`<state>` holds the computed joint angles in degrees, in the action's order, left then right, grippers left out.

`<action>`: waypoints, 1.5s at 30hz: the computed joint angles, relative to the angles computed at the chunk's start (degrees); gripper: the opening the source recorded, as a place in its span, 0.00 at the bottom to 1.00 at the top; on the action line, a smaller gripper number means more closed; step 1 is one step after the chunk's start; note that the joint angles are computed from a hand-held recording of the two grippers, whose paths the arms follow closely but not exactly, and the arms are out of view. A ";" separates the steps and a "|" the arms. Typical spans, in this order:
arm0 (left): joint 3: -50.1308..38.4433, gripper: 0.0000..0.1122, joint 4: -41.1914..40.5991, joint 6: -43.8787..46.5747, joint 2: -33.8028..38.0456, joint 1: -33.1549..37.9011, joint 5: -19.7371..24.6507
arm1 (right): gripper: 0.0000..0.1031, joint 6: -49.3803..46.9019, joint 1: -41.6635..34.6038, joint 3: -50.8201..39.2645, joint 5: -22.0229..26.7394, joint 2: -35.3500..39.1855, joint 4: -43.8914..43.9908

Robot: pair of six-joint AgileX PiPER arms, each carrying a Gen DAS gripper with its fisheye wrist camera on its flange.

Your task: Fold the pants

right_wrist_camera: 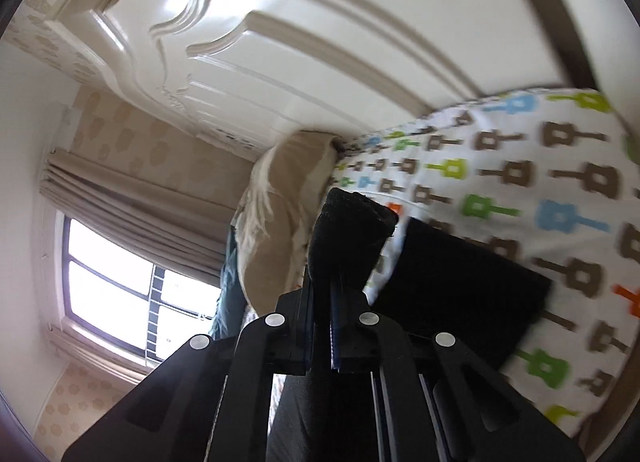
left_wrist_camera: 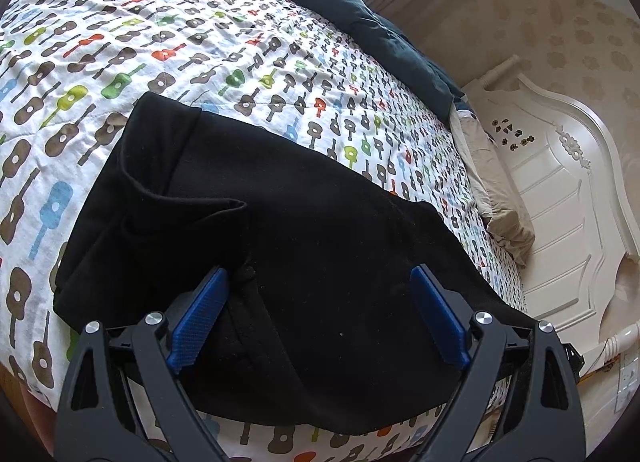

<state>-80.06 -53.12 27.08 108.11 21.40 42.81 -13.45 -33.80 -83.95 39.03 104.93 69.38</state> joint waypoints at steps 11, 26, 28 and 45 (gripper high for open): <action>-0.15 0.82 -0.39 0.92 0.28 0.03 -0.17 | 0.16 -12.43 -5.29 14.70 3.86 1.46 16.92; 0.67 0.85 -1.07 2.52 -0.11 -0.54 -1.40 | 0.50 -28.97 9.16 19.84 13.56 0.48 26.07; 0.65 0.85 -1.48 2.74 -0.05 -0.42 -1.29 | 0.40 -28.64 11.69 20.01 11.26 -0.60 24.69; 2.44 0.85 -5.47 7.74 -0.27 1.73 1.11 | 0.09 -23.08 11.15 25.32 8.15 -4.29 18.63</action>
